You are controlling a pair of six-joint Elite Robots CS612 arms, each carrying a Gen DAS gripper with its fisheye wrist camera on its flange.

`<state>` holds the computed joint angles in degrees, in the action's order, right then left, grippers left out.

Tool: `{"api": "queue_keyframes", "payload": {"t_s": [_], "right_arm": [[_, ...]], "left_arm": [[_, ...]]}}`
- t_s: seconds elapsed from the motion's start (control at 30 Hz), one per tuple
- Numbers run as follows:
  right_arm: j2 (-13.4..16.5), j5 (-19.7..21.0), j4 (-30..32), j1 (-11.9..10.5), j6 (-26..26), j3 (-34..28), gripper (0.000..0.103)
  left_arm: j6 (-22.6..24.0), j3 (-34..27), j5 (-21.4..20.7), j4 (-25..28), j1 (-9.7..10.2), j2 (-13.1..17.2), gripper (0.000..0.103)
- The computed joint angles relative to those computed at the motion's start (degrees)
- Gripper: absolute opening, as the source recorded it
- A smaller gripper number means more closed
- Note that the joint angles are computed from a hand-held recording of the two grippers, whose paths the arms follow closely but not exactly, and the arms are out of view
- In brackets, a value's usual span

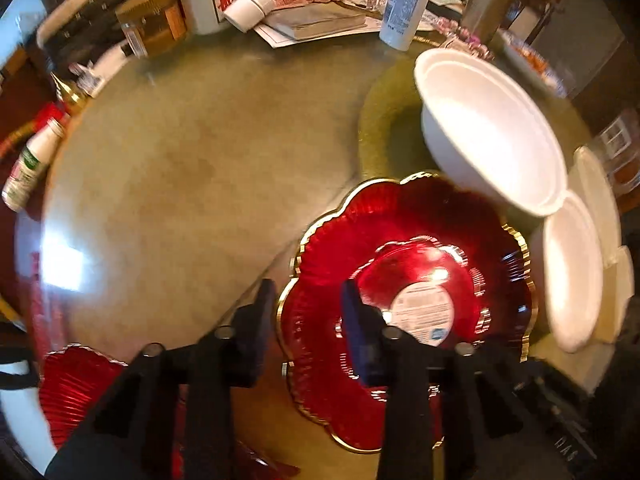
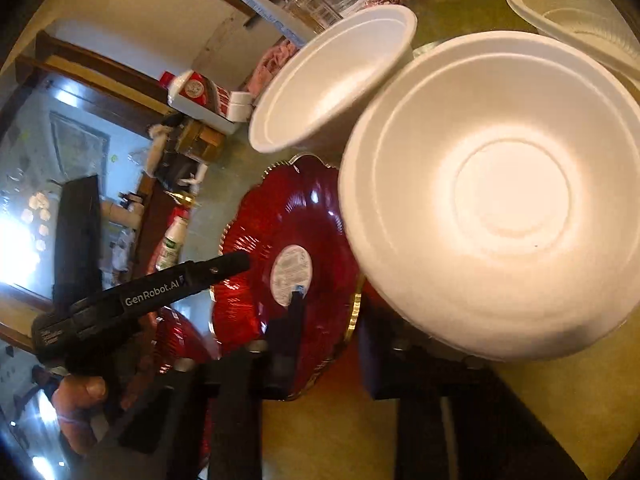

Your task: Organize plates and bowls

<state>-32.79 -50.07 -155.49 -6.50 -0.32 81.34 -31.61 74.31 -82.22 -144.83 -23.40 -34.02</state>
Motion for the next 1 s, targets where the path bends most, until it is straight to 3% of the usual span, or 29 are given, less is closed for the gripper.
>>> {"api": "queue_keyframes", "payload": {"t_s": [0.1,0.43,1.0], "right_arm": [[-0.1,-1.12,-1.19,0.18,-0.19,0.24,0.013],[-1.08,0.47,-5.56,0.02,-1.82,2.21,0.011],[-5.73,2.01,-15.03,1.38,-7.84,9.08,0.011]], "left_arm": [[-0.14,0.71,1.13,0.11,-0.33,-0.58,0.02],[-0.5,6.62,5.37,-6.84,-1.5,-4.31,0.02],[-6.98,22.56,9.09,-24.4,-2.37,-12.26,0.02]]}}
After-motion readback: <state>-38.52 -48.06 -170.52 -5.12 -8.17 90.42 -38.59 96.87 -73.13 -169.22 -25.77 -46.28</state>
